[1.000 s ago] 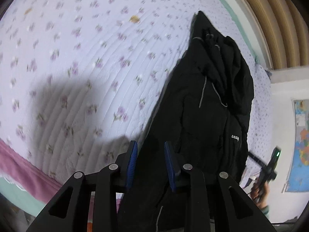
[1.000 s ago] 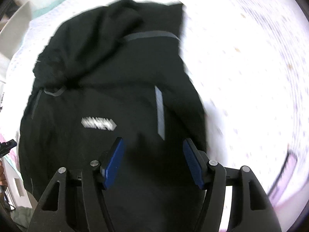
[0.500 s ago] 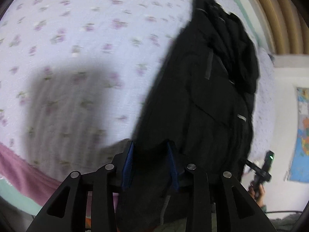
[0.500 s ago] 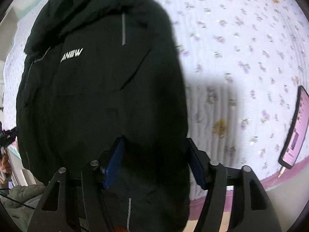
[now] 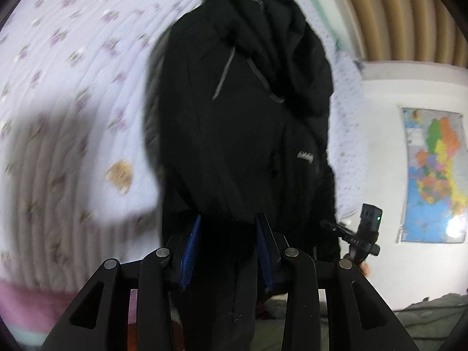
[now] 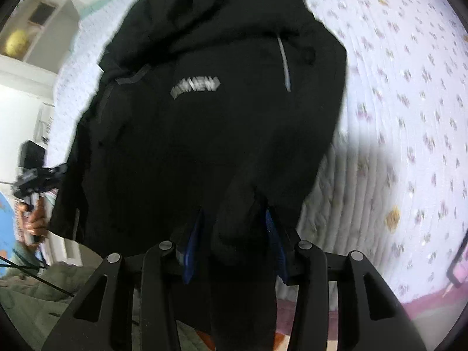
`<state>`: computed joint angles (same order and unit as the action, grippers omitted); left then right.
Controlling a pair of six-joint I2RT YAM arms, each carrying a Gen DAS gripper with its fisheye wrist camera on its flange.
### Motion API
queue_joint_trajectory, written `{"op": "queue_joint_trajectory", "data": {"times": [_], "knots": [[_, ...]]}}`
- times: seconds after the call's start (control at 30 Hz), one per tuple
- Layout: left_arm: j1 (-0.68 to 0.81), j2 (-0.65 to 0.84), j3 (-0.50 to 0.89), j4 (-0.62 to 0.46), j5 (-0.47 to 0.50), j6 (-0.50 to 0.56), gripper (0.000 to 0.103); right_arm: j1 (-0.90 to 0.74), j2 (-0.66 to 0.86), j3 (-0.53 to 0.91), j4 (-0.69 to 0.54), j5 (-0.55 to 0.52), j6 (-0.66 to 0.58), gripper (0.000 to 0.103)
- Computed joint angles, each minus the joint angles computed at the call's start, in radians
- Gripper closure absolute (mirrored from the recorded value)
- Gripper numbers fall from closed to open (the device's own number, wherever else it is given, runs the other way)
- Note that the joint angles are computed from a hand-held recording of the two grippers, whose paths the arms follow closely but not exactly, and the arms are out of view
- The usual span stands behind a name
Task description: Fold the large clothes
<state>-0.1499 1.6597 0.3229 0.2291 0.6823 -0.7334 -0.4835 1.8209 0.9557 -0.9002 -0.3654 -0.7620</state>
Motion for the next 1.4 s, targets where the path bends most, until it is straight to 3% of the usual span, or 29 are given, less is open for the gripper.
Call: {"op": "queue_joint_trajectory", "data": {"times": [0.13,0.23,0.27,0.3,0.37,0.53,0.73,0.9,1.13,1.3,1.4], "knots": [[-0.023,-0.042,-0.008,-0.195,-0.067,0.096,0.064,-0.027,-0.011,-0.086,0.044,0.131,-0.031,0.044],[-0.058,-0.060,-0.040,-0.186,-0.085,0.059,0.065,-0.089,0.011,-0.111,0.022,0.177,-0.081,0.046],[-0.067,-0.078,-0.044,-0.179,-0.096,0.043,0.074,-0.119,0.011,-0.112,-0.006,0.151,-0.099,0.059],[-0.073,-0.108,-0.045,-0.175,-0.105,0.025,0.086,-0.132,0.000,-0.108,-0.021,0.132,-0.104,0.066],[-0.068,-0.191,-0.040,-0.172,-0.108,-0.012,0.092,-0.155,-0.025,-0.075,-0.077,0.062,-0.106,0.085],[0.041,-0.309,0.020,-0.155,-0.065,-0.069,0.092,-0.140,-0.021,0.114,-0.264,-0.134,-0.089,0.086],[0.192,-0.269,0.044,0.050,0.016,-0.193,0.092,-0.154,0.045,0.389,-0.416,-0.325,-0.037,0.085],[0.274,-0.215,0.117,0.060,0.082,-0.200,0.091,-0.064,0.039,0.503,-0.322,-0.407,0.171,0.085],[0.258,0.004,0.482,-0.030,0.050,-0.180,0.091,0.019,0.158,0.749,-0.191,-0.437,0.419,0.085],[0.260,0.236,0.770,-0.140,0.005,-0.185,0.091,0.081,0.362,1.054,-0.174,-0.375,0.619,0.085],[0.240,0.420,1.015,-0.266,-0.051,-0.124,0.091,0.134,0.535,1.291,-0.211,-0.317,0.710,0.085]]}}
